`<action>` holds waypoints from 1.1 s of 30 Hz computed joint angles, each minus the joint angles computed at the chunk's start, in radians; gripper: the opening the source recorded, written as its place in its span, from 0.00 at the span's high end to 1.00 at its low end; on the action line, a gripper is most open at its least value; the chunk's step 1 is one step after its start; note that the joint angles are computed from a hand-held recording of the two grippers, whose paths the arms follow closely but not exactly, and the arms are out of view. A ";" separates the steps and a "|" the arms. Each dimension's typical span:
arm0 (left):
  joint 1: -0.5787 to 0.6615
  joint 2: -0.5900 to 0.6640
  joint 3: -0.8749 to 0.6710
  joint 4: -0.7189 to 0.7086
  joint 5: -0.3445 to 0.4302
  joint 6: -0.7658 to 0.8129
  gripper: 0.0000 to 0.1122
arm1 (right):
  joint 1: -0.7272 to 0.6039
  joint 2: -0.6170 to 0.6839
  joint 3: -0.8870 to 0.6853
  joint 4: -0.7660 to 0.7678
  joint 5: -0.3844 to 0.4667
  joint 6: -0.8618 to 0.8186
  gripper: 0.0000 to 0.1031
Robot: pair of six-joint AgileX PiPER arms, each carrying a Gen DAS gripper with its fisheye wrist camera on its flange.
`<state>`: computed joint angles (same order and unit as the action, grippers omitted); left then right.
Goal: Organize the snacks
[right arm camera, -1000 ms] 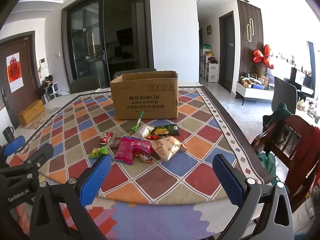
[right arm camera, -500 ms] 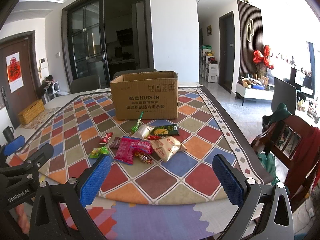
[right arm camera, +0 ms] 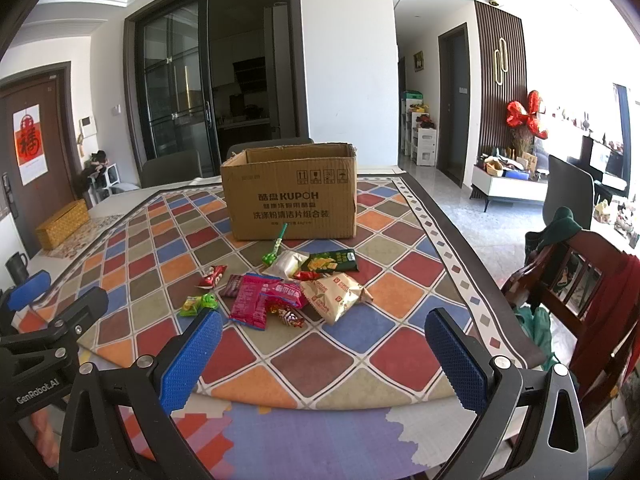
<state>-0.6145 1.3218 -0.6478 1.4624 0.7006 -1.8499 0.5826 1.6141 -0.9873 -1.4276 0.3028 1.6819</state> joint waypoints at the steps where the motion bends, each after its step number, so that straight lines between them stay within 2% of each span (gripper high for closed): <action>1: 0.001 0.001 0.002 0.004 -0.001 -0.004 0.08 | 0.000 0.000 0.000 -0.001 0.000 0.001 0.01; 17: 0.001 0.001 -0.001 0.001 -0.002 0.002 0.08 | 0.001 0.005 0.000 -0.020 -0.001 0.020 0.01; 22: 0.012 0.008 -0.029 -0.029 -0.014 0.049 0.08 | -0.003 -0.009 -0.007 0.060 -0.003 -0.065 0.01; 25: 0.027 0.017 -0.041 -0.036 -0.027 0.065 0.08 | -0.002 -0.003 -0.007 0.041 -0.004 -0.046 0.01; 28: 0.049 0.031 -0.046 -0.022 -0.046 0.057 0.08 | 0.000 0.005 -0.048 0.185 -0.002 -0.204 0.01; 33: 0.112 0.073 -0.065 0.003 -0.114 0.055 0.09 | -0.013 0.046 -0.101 0.302 -0.010 -0.354 0.01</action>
<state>-0.5026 1.3953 -0.7126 1.4653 0.5863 -1.7948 0.5691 1.6602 -1.0886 -1.1257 0.2923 1.3280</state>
